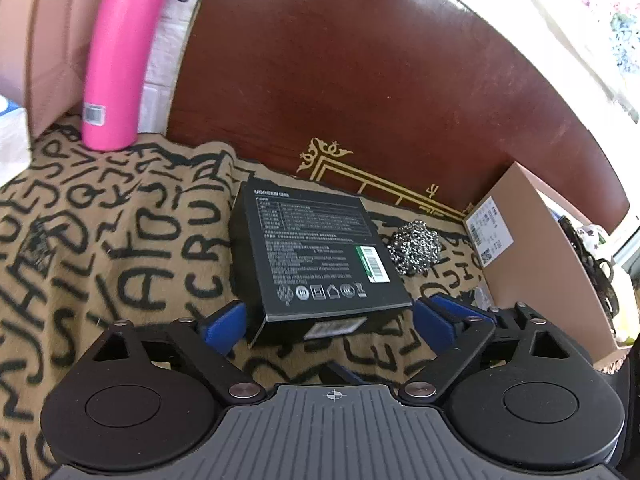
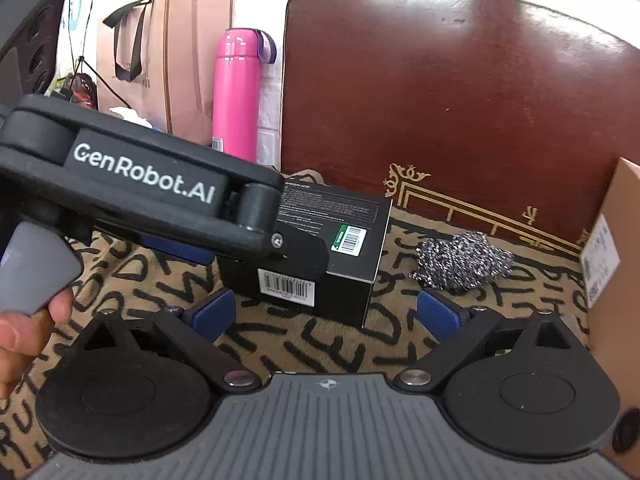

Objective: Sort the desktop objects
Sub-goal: 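Close the left gripper on the black box and lift it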

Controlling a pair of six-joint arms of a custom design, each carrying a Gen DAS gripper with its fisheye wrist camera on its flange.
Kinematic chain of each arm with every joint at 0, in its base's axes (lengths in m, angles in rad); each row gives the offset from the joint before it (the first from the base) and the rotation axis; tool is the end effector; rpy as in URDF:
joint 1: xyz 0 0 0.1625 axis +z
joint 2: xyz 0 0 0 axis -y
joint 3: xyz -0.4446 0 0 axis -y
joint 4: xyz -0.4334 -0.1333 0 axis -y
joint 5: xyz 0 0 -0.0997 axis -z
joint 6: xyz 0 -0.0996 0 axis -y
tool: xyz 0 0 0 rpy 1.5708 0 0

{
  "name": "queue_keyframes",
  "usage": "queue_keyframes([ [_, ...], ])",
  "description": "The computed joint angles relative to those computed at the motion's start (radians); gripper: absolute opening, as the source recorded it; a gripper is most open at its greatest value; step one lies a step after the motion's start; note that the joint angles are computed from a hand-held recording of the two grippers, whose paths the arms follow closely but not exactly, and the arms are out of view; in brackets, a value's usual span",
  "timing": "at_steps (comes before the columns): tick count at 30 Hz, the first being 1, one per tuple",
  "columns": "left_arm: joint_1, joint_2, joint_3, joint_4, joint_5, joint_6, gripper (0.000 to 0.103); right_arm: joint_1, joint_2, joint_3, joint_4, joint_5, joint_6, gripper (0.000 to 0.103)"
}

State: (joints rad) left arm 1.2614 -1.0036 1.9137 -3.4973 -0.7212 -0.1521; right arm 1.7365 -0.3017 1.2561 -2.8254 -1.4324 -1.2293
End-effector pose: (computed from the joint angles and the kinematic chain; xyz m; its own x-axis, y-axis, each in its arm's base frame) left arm 0.0115 -0.6475 0.2454 -0.8381 -0.4784 -0.2620 0.0337 0.4339 -0.9003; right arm 0.2769 -0.7643 -0.1238 -0.1764 -0.9560 0.2345 -0.9669 0.1237 -0.2232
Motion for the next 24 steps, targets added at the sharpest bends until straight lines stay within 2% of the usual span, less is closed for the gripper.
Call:
queue_keyframes([
  [6,0.033,0.018,-0.045,0.031,-0.037,0.023,0.094,0.003,0.042,-0.076,0.076,0.005,-0.025,0.095],
  [13,0.063,0.022,-0.068,0.042,-0.076,0.014,0.094,0.005,0.064,-0.123,0.139,0.005,-0.045,0.085],
  [16,0.064,0.029,-0.08,0.045,-0.064,0.018,0.087,0.006,0.069,-0.122,0.117,-0.002,-0.034,0.082],
  [20,0.064,0.031,-0.086,0.049,-0.052,0.016,0.085,0.009,0.07,-0.125,0.112,-0.012,-0.017,0.078],
  [24,0.045,0.035,-0.073,0.031,-0.006,0.027,0.081,0.01,0.053,-0.103,0.102,-0.026,-0.022,0.072],
])
